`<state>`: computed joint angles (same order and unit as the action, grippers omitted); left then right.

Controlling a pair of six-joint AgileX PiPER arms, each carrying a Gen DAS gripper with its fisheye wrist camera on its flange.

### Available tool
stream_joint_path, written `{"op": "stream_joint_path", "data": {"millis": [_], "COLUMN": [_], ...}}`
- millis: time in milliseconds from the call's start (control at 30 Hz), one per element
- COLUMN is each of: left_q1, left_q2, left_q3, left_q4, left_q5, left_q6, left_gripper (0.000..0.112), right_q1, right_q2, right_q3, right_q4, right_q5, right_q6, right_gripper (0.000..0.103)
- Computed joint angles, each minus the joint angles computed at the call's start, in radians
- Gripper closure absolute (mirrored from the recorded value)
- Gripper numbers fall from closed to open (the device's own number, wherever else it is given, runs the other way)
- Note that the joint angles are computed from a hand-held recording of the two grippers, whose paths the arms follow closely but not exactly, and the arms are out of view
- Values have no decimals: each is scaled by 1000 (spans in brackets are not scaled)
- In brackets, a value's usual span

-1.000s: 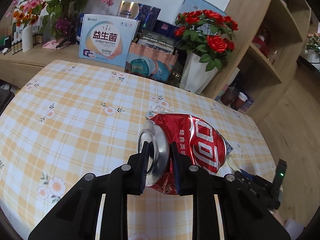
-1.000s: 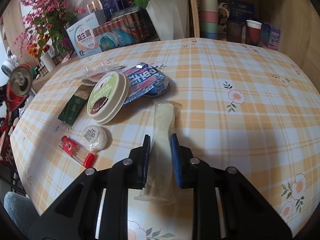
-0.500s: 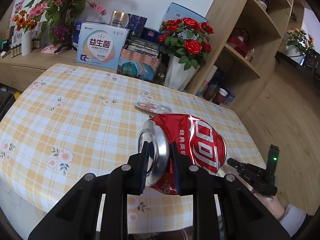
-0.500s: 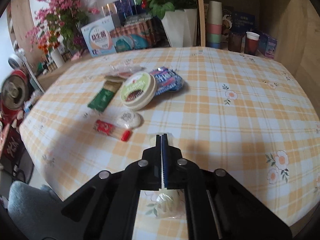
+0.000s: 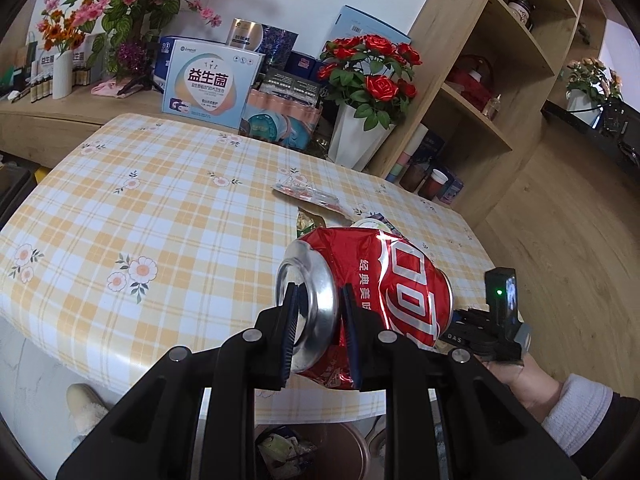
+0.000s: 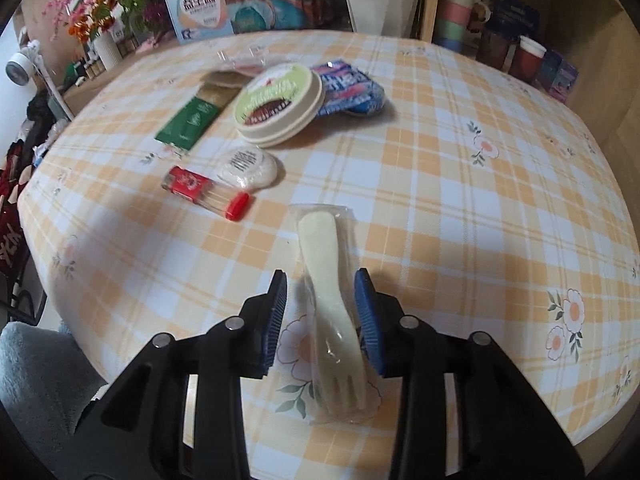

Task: Collect trash
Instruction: 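Lift the can with the left tool while the right carries the spoon over the bin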

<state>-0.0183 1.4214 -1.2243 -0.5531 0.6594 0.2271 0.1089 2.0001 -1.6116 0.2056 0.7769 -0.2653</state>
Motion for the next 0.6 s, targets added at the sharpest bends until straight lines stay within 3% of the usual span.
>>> {"op": "stream_joint_path", "data": {"millis": [67,100,133,367,600], "left_q1": [7,11,15,18,-10], "left_q2": [-13,-18,-26,-81,-167], "left_q3": [10,12,17,51,105], "left_q4": [6,7,9,15,26], "left_q5": [6,8,9,6,2], "left_q6": [-1,0,0,9,4], "left_gripper": [91,91,91,91,91], "right_q1": [5,4,-3,-24,-66], "right_q2": [28,28,29,-148,-381], "right_q3": [-32,-33,-38,156,352], "right_q4": [-23,-20,4,163,460], "right_q5": [27,28,41,-98,-131], "right_q6": [27,24,14,-82,-274], "right_gripper": [72,82,84,85,85]}}
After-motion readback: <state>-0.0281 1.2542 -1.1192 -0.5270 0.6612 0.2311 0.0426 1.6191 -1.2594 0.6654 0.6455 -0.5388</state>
